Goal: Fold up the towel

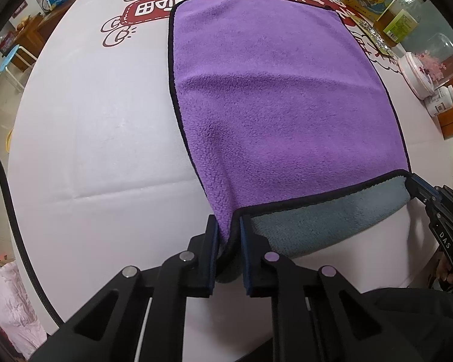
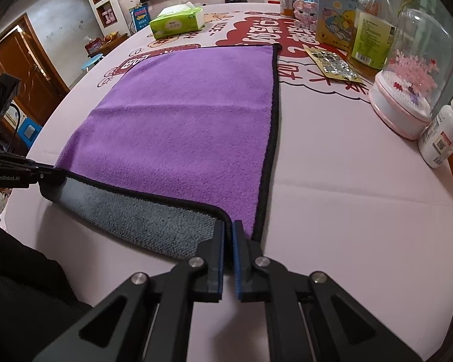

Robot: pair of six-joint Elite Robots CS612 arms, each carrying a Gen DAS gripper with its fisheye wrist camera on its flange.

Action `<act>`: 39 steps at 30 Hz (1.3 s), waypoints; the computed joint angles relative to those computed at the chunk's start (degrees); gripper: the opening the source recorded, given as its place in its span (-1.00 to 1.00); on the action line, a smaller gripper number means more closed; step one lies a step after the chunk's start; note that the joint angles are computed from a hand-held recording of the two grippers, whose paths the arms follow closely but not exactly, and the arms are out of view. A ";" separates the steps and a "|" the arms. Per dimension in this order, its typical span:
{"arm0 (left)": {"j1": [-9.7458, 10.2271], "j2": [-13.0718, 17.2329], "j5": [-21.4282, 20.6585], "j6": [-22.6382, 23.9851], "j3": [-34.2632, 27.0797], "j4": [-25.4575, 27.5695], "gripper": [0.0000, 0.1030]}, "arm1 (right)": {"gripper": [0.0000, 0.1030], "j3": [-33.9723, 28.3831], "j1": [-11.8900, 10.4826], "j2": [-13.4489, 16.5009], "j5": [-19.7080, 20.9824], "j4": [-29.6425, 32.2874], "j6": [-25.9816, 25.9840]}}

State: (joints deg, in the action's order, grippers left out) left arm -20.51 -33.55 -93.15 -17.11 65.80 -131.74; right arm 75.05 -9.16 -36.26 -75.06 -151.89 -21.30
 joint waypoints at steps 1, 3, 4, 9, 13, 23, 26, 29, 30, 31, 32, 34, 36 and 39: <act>-0.10 0.17 0.06 -0.06 -0.27 0.06 -0.78 | -0.91 0.11 0.01 -0.05 0.00 -0.27 -0.04; -0.02 -0.28 0.04 0.00 0.44 -0.39 -0.78 | -0.91 0.21 -0.02 -0.13 0.24 -0.61 0.00; -0.01 -0.37 0.07 -0.02 0.55 -0.53 -0.78 | -0.91 0.30 -0.03 -0.19 0.39 -0.89 0.04; 0.13 -0.78 -0.38 -0.63 0.72 -0.84 -0.78 | -0.91 0.44 -0.10 -0.54 1.31 -1.95 0.18; 0.30 -1.20 -0.49 -0.75 0.31 0.04 -0.78 | -0.91 0.29 -0.16 -0.80 2.27 -2.91 0.33; 0.63 -1.64 -0.53 1.27 -3.39 4.65 -0.78 | -0.91 -0.72 0.09 -1.19 4.26 -5.90 0.93; 0.71 -1.86 -0.06 2.15 -4.35 5.05 -0.78 | -0.91 -1.28 0.07 -1.17 4.68 -7.13 1.50; 0.81 -1.70 -0.05 2.73 -5.82 6.11 -0.78 | -0.91 -1.85 0.00 -1.15 5.03 -8.09 1.94; 0.84 -1.68 0.09 2.91 -6.21 6.23 -0.78 | -0.91 -2.12 0.02 -1.12 5.08 -8.48 2.11; 0.86 -1.64 0.37 3.24 -6.62 6.26 -0.78 | -0.91 -2.27 0.03 -1.11 5.18 -8.92 2.26; 0.86 -1.54 0.69 3.53 -7.11 6.27 -0.78 | -0.91 -2.50 0.01 -1.06 5.41 -9.33 2.40; 0.83 -1.24 1.37 3.95 -8.25 6.71 -0.78 | -0.91 -3.11 0.00 -0.92 5.72 -10.01 2.44; 0.90 -0.97 1.76 4.14 -9.34 7.27 -0.78 | -0.91 -4.08 0.01 -0.61 5.87 -10.61 2.71; 1.00 -0.06 2.42 4.65 -11.58 7.87 -0.78 | -0.91 -5.65 0.08 0.01 6.05 -11.18 3.07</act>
State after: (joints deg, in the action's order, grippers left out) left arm -19.51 -33.62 -90.73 -12.45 54.22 -123.87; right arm 69.40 -9.08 -36.25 -69.01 -163.07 -18.23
